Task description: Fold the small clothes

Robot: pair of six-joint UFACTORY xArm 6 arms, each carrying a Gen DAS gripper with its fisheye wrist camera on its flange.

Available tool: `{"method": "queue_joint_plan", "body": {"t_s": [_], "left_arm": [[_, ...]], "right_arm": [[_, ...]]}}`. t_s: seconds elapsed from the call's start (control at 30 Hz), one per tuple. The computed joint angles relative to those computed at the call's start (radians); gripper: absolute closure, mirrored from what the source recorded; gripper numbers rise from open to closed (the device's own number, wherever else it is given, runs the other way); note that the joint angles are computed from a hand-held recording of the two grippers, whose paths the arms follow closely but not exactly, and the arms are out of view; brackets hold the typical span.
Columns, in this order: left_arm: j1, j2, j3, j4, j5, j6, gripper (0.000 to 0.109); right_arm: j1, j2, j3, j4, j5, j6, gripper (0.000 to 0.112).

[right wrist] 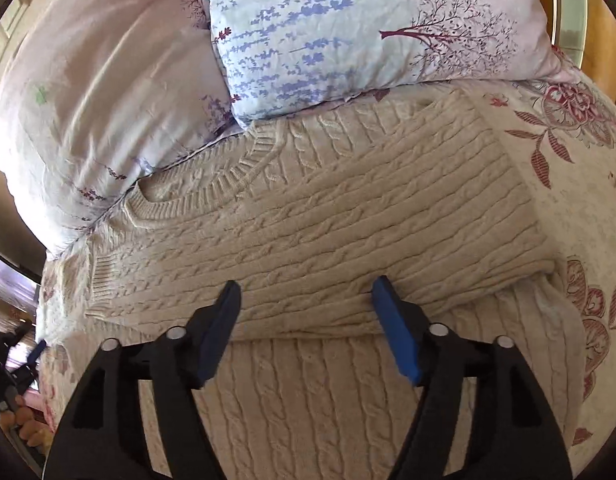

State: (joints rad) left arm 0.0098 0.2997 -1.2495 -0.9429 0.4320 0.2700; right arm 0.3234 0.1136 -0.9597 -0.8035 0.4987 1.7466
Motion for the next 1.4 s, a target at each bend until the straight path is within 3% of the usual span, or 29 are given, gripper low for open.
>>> {"method": "queue_joint_plan", "body": {"t_s": [0.23,0.43,0.53,0.57,0.63,0.77,0.93,1.17,1.23,1.4], "left_arm": [[0.128,0.071,-0.028,-0.166,0.008,-0.066,0.058],[0.151,0.153,-0.124,-0.256,-0.03,-0.108,0.067],[0.16,0.185,-0.159,-0.266,-0.024,-0.139,0.088],[0.164,0.192,-0.165,-0.284,-0.013,-0.133,0.101],[0.161,0.189,-0.166,-0.384,-0.014,-0.068,0.101],[0.13,0.143,-0.162,-0.57,-0.026,0.122,0.102],[0.058,0.076,-0.201,-0.752,0.049,0.37,0.102],[-0.099,0.069,-0.24,-0.815,0.114,0.522,0.102],[-0.155,0.102,-0.254,-0.787,0.105,0.515,0.102],[-0.252,0.244,-0.309,-0.601,0.083,0.313,0.101]], "right_arm": [[0.002,-0.036,0.041,-0.006,-0.051,0.058,0.038],[0.014,-0.054,0.061,0.0,-0.069,0.069,0.038],[0.019,-0.07,0.075,-0.016,-0.069,0.088,0.038],[0.02,-0.074,0.078,-0.019,-0.067,0.091,0.038],[0.02,-0.09,0.091,-0.034,-0.067,0.108,0.038],[0.011,-0.111,0.11,-0.055,-0.08,0.14,0.038],[0.002,-0.123,0.116,-0.079,-0.101,0.156,0.038],[-0.005,-0.141,0.14,-0.093,-0.122,0.169,0.038],[-0.007,-0.152,0.153,-0.095,-0.123,0.179,0.038],[-0.012,-0.184,0.188,-0.097,-0.121,0.198,0.038]]}}
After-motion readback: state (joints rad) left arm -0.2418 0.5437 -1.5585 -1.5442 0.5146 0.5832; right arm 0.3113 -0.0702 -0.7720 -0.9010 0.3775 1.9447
